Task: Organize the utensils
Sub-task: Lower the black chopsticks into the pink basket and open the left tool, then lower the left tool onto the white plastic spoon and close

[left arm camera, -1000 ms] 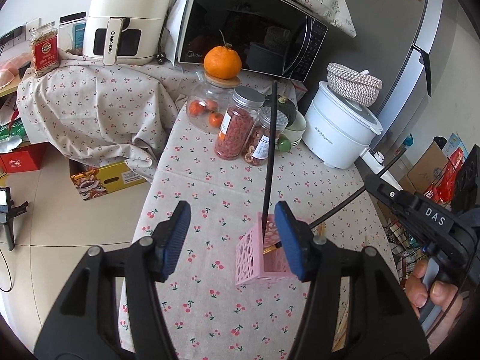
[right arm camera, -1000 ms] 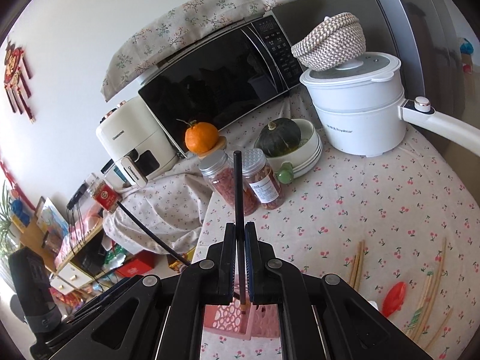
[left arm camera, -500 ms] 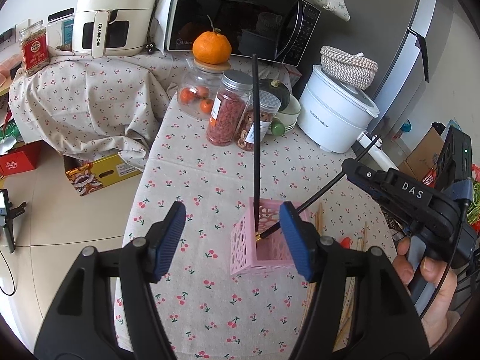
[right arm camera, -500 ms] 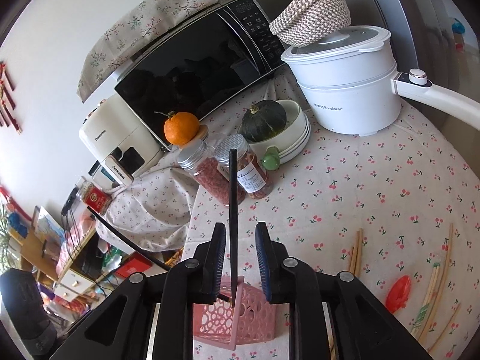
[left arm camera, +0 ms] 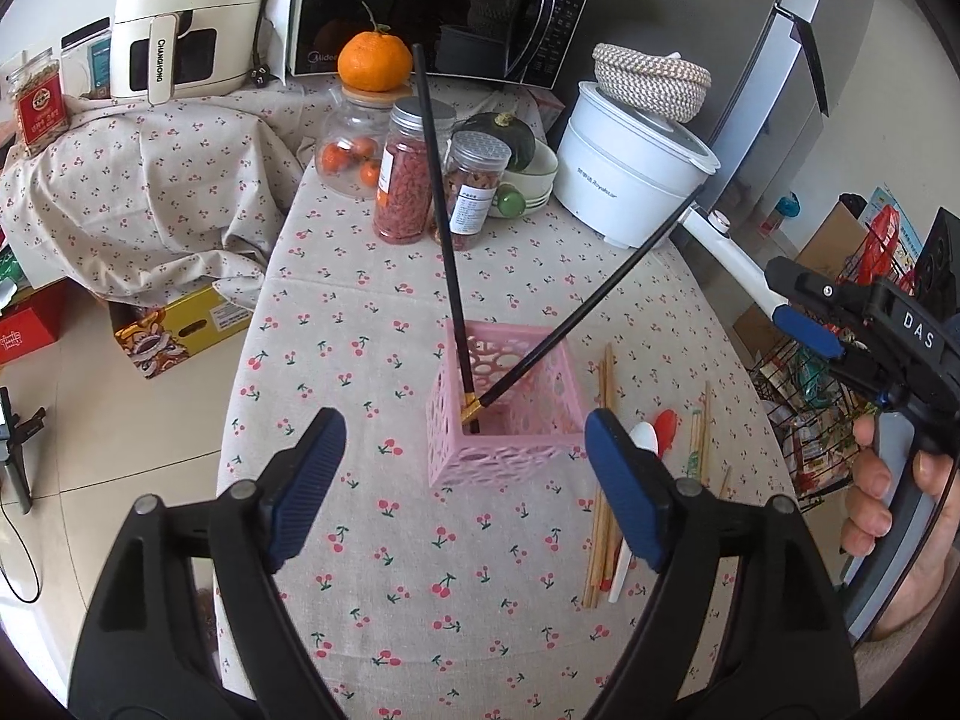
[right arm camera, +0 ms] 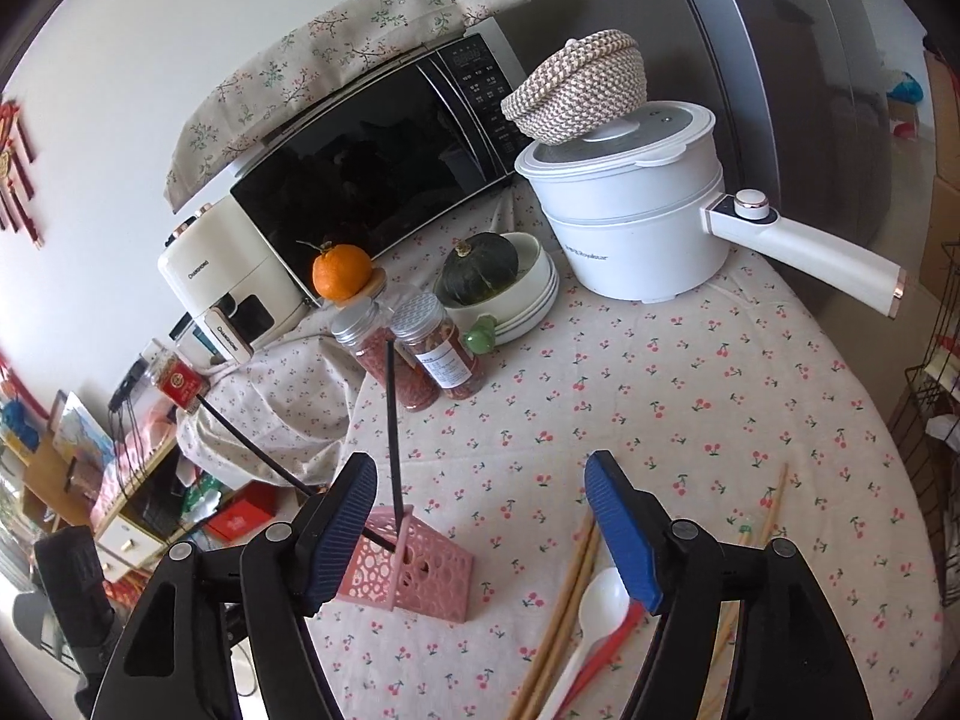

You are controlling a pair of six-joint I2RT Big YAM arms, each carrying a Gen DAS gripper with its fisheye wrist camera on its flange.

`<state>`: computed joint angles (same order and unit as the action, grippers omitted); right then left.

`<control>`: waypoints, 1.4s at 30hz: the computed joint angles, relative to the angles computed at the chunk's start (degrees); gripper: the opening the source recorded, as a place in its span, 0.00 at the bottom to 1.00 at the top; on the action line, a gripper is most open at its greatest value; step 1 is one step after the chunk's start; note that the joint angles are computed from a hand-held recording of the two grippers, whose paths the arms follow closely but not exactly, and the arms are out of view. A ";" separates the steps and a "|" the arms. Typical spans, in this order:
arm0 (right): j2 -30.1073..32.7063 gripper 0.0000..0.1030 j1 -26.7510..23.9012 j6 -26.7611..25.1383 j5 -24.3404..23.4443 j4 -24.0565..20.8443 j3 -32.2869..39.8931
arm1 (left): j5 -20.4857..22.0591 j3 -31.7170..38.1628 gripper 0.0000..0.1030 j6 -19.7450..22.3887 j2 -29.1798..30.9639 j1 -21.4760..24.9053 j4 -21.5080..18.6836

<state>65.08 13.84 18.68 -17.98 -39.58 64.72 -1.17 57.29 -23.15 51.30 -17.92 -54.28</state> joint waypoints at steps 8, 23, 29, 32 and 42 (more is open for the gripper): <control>-3.49 0.81 -7.91 -7.29 1.45 -8.54 -1.48 | -1.28 0.91 0.80 1.06 1.92 -5.69 -2.78; 2.12 0.85 -15.17 -14.82 4.49 -18.92 -0.63 | -7.55 4.43 0.81 5.91 11.69 -21.19 -4.34; 4.36 0.85 -17.70 -16.04 5.13 -20.27 -0.50 | -6.33 8.41 0.59 7.39 19.28 -22.53 -4.27; 5.28 0.85 -18.30 -16.76 5.03 -20.68 -0.15 | -3.38 10.60 0.50 5.56 22.65 -20.72 -4.82; 6.55 0.85 -18.45 -17.42 4.32 -20.59 0.85 | -3.06 18.01 0.50 2.09 32.97 -19.71 -7.20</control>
